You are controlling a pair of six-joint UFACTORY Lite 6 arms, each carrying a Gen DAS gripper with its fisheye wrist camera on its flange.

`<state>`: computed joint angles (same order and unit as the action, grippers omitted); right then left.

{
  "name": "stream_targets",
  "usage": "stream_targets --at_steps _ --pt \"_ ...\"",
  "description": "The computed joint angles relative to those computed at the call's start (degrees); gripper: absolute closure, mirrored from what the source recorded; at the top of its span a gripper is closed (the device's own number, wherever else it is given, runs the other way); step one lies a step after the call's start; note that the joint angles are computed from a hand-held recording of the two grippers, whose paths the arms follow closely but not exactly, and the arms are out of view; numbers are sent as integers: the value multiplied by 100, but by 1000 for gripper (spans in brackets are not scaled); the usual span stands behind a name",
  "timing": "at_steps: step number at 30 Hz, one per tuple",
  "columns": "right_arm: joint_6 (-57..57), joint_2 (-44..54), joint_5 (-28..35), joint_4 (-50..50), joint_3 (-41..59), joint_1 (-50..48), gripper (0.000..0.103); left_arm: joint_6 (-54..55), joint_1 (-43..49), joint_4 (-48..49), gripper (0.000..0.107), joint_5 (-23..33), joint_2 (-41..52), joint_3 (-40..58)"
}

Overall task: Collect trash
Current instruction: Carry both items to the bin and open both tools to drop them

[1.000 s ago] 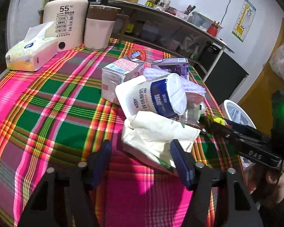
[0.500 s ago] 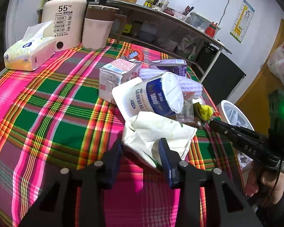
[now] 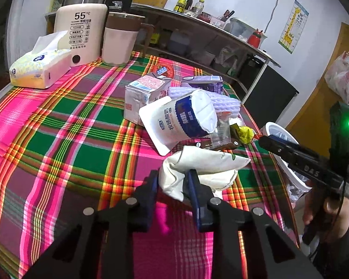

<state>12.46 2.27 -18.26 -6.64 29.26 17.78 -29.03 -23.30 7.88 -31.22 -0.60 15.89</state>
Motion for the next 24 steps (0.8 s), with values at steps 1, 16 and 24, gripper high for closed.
stream_targets --at_steps 1,16,24 --pt "211 43 15 -363 80 -50 43 1 12 9 81 3 -8 -5" --pt "661 1566 586 -1732 1644 -225 66 -80 74 155 81 -30 -24 -35" --pt "1249 826 376 -2041 926 -342 78 80 -194 -109 81 123 -343 -135"
